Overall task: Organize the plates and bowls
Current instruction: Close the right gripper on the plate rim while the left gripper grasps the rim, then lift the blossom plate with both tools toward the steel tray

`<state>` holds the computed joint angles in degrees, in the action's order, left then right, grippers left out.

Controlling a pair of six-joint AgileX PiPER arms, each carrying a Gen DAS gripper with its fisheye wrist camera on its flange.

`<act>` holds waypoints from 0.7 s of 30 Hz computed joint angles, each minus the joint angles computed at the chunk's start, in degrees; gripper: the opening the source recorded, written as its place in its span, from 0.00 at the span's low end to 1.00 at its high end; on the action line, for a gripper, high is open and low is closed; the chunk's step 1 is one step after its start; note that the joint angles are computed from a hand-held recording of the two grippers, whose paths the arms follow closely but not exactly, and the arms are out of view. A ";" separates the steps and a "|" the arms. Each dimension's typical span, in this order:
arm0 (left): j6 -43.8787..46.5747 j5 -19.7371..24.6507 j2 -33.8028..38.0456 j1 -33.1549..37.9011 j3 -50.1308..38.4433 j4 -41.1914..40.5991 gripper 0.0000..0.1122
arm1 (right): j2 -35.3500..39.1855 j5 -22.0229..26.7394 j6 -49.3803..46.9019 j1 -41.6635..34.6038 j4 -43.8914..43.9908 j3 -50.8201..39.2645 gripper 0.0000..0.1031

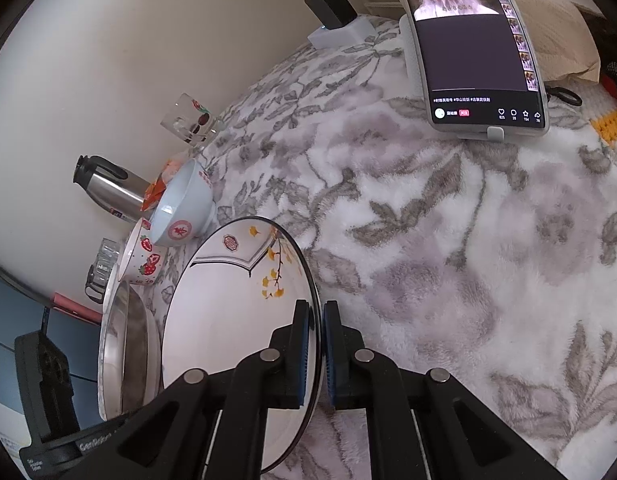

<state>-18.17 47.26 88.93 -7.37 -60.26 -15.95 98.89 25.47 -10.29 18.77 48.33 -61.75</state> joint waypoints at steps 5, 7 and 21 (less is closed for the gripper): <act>0.84 -0.84 0.96 0.56 -0.06 -1.48 0.21 | 0.01 -0.09 0.22 0.00 -0.51 0.10 0.08; 0.28 -1.44 0.93 0.17 0.01 -0.79 0.22 | -0.09 -0.16 1.15 0.18 -1.37 0.10 0.08; 5.58 -4.75 -2.50 1.94 2.87 -4.40 0.16 | -1.24 -1.15 11.30 2.34 -12.76 -0.72 0.08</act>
